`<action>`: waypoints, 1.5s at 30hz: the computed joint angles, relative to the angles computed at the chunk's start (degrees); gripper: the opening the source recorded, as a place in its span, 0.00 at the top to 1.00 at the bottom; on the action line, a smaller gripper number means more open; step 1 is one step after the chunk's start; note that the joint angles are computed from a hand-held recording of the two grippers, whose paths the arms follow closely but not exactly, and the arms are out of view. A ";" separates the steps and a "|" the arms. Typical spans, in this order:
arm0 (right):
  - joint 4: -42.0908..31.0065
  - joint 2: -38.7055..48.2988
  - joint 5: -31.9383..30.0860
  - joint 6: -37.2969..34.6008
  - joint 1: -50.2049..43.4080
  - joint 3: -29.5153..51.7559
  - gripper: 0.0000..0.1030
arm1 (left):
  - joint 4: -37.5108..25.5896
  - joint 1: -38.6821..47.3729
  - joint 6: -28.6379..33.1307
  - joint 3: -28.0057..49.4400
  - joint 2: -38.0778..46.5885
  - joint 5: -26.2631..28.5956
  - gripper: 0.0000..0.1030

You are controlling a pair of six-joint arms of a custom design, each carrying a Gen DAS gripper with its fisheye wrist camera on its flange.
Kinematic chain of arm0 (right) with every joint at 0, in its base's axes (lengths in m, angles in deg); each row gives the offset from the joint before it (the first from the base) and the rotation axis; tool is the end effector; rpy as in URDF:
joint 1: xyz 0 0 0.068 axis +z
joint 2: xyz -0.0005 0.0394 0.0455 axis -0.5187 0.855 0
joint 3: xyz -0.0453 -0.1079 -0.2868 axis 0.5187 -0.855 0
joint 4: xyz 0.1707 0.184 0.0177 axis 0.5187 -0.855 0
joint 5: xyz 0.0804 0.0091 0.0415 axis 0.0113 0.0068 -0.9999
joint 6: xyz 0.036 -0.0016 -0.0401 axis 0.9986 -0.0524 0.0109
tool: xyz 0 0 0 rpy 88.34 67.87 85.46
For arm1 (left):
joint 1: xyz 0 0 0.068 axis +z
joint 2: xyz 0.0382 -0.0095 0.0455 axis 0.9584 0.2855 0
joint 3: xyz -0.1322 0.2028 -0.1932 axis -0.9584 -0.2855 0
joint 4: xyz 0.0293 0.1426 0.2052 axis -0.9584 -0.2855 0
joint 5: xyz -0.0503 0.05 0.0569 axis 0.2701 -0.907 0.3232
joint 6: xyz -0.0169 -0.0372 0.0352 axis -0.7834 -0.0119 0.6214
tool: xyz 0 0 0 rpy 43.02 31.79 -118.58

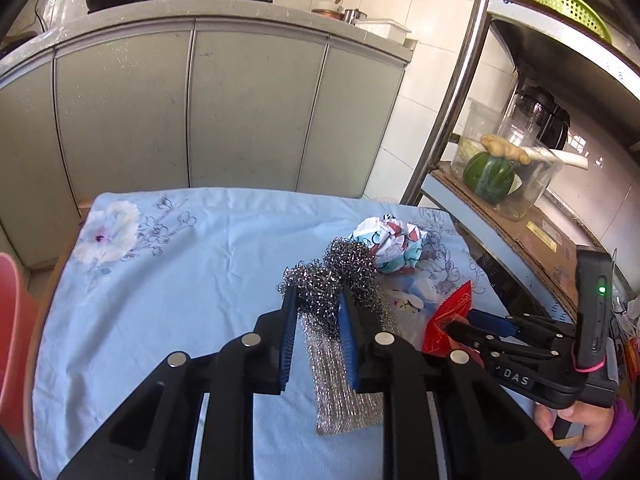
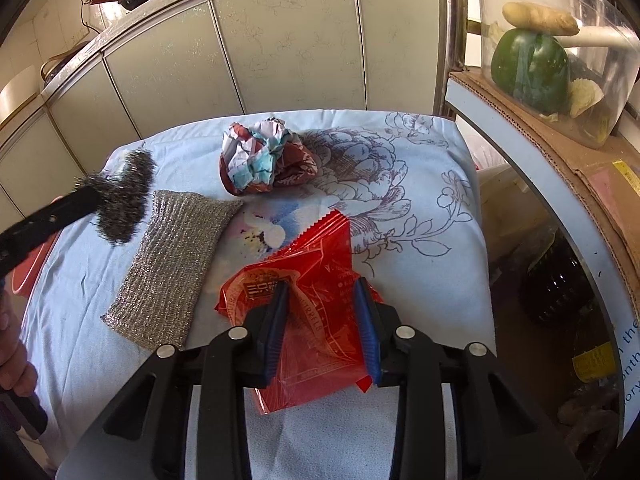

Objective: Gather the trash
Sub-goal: 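Grasp steel wool scrubber with left tool while right tool grasps red snack bag, then carry the steel wool and red bag over the pink bucket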

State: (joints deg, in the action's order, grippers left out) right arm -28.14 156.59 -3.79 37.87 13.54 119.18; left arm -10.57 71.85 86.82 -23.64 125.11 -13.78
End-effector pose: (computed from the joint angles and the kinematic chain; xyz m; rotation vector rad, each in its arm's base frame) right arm 0.1831 0.1563 0.1870 0.4651 2.4213 0.0238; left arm 0.2765 -0.0281 0.2262 0.6938 2.2168 -0.5876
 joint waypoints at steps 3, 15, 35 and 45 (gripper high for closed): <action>0.29 0.03 0.06 0.43 0.03 0.01 0.67 | -2.48 2.62 1.70 -0.24 -3.01 1.12 0.81; -7.55 -4.36 4.22 7.80 7.00 1.96 0.90 | -13.57 16.61 11.75 1.02 -8.25 9.01 0.81; -15.54 -1.92 13.78 10.12 18.39 14.71 0.97 | -25.45 34.71 24.82 6.41 -2.73 18.27 0.82; -3.16 10.90 7.65 -7.23 15.58 26.69 0.97 | -23.97 42.33 23.39 10.86 2.49 18.78 0.81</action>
State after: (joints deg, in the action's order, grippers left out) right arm -31.30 167.48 3.86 30.64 29.12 145.86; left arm -34.54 114.18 110.21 -12.77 127.60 4.99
